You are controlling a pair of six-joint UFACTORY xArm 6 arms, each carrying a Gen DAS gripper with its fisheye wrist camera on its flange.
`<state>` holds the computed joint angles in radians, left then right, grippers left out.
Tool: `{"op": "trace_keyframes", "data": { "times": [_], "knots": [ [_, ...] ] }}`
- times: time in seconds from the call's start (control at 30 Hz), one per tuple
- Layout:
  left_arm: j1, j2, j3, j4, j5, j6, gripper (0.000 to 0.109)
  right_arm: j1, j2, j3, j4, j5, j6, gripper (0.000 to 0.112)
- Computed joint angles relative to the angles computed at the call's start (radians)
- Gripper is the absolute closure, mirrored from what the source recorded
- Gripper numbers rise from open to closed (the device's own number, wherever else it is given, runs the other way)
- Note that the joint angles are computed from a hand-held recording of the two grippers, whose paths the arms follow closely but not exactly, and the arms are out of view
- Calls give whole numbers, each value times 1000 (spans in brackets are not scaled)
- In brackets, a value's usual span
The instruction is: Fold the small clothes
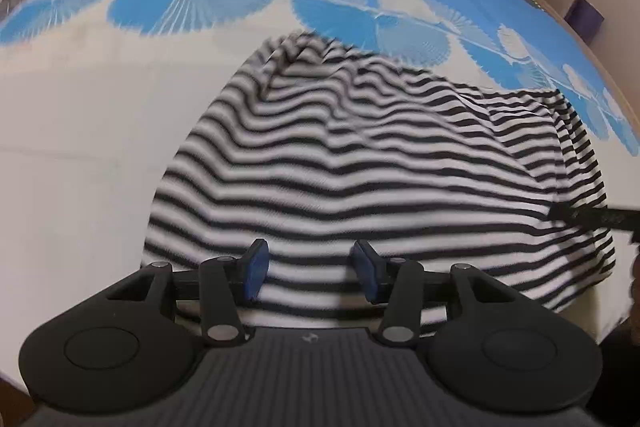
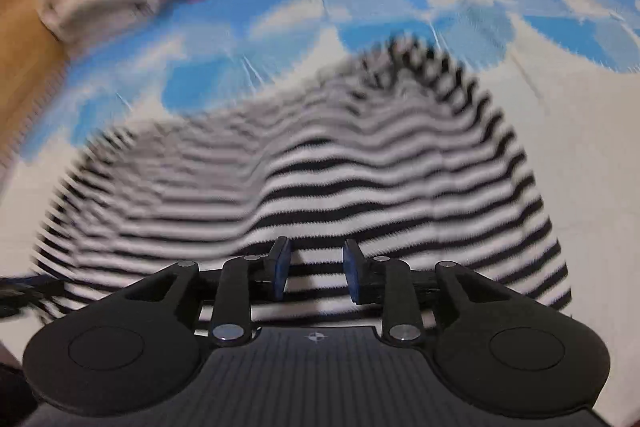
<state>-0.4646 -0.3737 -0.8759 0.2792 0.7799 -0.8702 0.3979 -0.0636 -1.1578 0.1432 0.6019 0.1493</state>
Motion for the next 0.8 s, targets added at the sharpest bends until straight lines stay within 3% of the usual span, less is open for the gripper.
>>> {"op": "trace_keyframes", "data": {
  "times": [0.07, 0.3, 0.37, 0.47, 0.6, 0.8],
  "knots": [
    [11, -19, 25, -44, 6, 42, 56, 7, 43, -43, -102, 70, 68, 84],
    [-3, -116, 106, 4, -10, 15, 59, 35, 11, -41, -256, 66, 148, 82],
    [-7, -155, 132, 37, -2, -22, 80, 32, 15, -56, -292, 128, 179, 82],
    [6, -215, 169, 52, 0, -67, 94, 34, -18, -26, -304, 157, 179, 82],
    [40, -285, 202, 30, -3, -114, 94, 67, -105, 47, -447, 176, 288, 77],
    [100, -349, 256, -123, -36, -167, 92, 33, -298, 194, -387, 88, 334, 76]
  ]
}}
